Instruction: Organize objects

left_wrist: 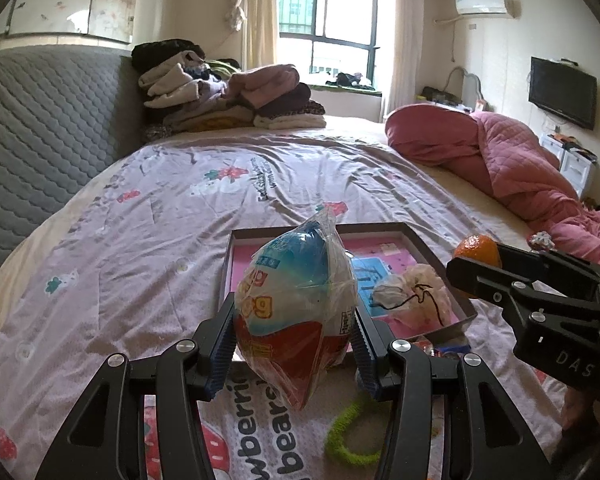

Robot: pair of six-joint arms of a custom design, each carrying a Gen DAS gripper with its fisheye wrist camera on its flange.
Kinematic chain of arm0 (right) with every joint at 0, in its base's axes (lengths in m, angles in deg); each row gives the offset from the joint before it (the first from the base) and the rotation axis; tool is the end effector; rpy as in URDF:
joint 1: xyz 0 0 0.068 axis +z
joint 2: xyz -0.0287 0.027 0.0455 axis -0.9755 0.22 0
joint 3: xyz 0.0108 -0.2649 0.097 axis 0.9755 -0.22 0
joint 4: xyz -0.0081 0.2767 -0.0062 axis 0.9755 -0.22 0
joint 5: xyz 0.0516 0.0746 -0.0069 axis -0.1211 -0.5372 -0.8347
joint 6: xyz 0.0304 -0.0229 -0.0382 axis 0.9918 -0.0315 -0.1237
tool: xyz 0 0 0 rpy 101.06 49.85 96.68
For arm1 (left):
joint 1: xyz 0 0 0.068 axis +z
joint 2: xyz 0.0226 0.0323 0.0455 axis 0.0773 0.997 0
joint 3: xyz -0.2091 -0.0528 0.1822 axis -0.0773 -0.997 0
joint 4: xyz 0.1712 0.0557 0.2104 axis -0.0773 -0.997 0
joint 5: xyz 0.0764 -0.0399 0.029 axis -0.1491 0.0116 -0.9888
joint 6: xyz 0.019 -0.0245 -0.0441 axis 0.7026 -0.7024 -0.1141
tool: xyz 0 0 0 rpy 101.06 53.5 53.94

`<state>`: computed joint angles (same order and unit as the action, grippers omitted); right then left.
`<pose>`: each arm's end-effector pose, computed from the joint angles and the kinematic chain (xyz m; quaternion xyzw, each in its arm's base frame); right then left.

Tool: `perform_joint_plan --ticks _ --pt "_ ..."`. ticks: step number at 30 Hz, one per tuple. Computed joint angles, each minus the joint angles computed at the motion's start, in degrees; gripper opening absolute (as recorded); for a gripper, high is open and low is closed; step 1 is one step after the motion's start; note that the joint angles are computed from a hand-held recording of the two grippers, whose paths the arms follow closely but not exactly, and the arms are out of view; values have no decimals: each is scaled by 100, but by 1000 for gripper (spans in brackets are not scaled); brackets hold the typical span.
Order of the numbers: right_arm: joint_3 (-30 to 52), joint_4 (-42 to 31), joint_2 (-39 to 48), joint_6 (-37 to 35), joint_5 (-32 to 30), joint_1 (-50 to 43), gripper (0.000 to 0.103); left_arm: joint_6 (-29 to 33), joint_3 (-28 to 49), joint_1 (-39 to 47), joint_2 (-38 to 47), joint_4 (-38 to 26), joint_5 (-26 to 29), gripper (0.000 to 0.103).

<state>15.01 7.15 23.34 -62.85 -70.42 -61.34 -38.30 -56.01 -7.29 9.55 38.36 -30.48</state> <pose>0.1721 0.0449 0.1970 -0.0230 0.8840 0.0525 0.4639 0.1923 -0.0460 0.1989 0.1541 0.8743 -0.1090 0.4471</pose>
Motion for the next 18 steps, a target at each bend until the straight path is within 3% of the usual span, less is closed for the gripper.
perform_joint_plan --ticks 18 --pt "211 1223 1954 -301 -70 -240 40 31 189 -94 1650 1083 -119 53"
